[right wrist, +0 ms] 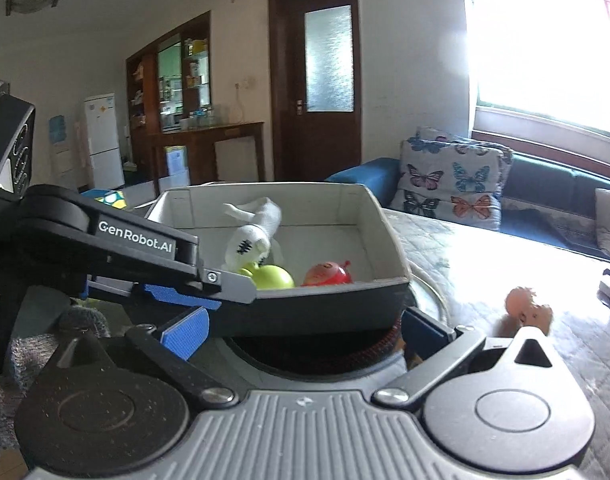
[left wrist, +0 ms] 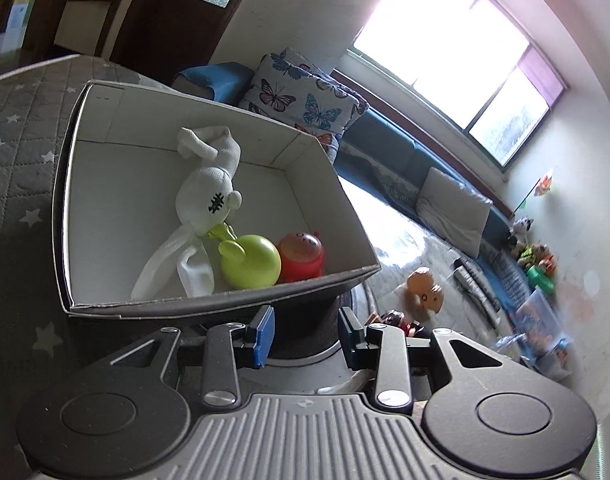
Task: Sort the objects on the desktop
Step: 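Withdraw the left tool from the box toward the red-and-black doll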
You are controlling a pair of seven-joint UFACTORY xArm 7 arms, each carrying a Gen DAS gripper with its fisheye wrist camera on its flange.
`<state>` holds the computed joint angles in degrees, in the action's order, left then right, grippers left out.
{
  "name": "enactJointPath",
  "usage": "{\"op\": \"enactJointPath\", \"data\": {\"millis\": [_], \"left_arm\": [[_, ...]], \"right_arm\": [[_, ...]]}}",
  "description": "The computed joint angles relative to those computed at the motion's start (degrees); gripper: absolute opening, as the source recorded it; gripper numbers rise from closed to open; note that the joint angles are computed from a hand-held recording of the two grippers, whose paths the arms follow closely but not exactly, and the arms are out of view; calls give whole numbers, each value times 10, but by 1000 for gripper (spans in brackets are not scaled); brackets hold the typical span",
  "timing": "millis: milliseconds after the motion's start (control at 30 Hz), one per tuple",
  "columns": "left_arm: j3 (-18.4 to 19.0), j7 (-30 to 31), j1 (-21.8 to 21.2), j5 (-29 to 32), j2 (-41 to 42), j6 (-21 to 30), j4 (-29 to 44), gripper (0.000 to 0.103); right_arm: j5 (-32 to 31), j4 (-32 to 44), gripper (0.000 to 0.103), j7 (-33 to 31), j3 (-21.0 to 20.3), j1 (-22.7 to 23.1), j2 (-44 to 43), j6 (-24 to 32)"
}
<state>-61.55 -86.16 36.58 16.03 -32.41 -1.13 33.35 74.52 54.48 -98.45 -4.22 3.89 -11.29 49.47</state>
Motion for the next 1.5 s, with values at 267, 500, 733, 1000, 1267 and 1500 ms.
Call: {"op": "enactJointPath", "data": {"millis": [267, 500, 733, 1000, 1267, 1500], "left_arm": [[-22, 17, 5, 33, 29, 47, 25, 37], [-40, 7, 6, 91, 61, 113, 56, 37], [-54, -11, 4, 153, 85, 162, 80, 37], [-47, -37, -14, 212, 123, 198, 98, 37], [-39, -75, -33, 276, 159, 234, 114, 37], [-16, -124, -52, 346, 207, 231, 130, 37]], "right_arm": [[-9, -13, 103, 37, -4, -11, 5, -16], [-37, -24, 103, 58, -6, -23, 10, -21], [-42, -35, 103, 61, -6, -21, 4, -41], [-51, -39, 103, 82, -5, -19, 8, -71], [-52, -41, 103, 96, -7, -21, 13, -83], [-49, -35, 103, 103, -6, -25, 23, -95]]}}
